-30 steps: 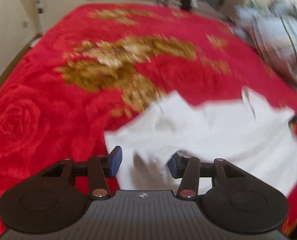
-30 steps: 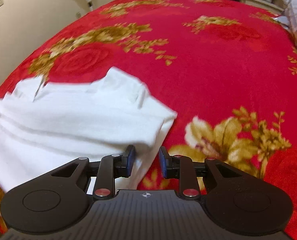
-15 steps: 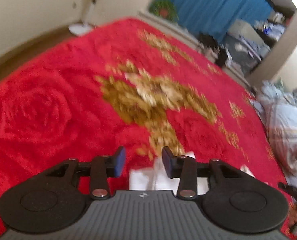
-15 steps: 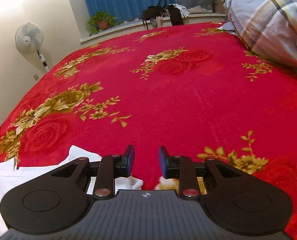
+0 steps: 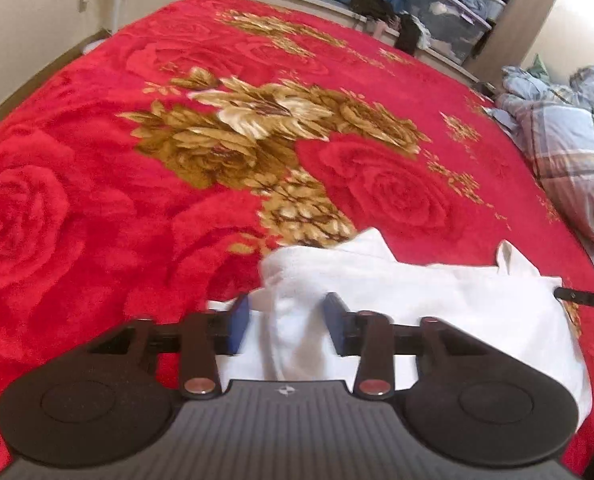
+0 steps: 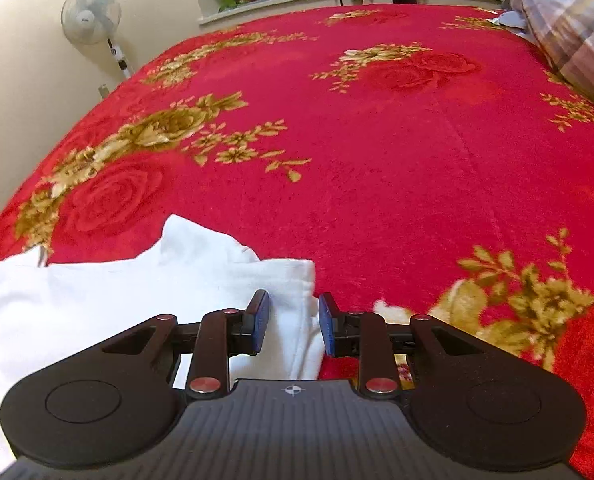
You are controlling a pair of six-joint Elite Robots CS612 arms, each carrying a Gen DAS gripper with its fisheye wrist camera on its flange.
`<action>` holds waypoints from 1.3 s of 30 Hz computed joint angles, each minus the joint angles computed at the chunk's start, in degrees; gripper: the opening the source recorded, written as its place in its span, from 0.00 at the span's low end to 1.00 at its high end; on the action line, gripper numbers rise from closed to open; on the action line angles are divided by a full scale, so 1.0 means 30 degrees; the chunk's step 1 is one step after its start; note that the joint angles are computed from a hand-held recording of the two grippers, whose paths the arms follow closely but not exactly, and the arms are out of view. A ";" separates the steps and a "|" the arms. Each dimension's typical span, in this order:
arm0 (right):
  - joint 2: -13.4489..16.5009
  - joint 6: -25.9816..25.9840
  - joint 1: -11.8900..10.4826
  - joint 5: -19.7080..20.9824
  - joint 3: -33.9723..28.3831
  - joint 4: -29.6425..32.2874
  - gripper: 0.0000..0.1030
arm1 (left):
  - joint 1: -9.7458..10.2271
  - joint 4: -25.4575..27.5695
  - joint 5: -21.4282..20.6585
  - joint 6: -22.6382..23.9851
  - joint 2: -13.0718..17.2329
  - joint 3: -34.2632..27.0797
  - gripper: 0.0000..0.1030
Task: Fold small clothes
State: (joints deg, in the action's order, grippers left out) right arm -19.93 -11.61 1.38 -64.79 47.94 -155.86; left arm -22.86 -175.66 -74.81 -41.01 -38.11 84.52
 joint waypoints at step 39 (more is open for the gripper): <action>-0.5419 -0.1526 -0.0411 -0.0215 0.8523 -0.2784 0.44 | -0.1582 0.0883 -0.1115 -0.3984 -0.3216 0.4442 0.37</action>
State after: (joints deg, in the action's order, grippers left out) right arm -36.18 -16.18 0.15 -65.43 73.51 -164.22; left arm -27.61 -173.01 -78.16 -52.96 -47.76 97.85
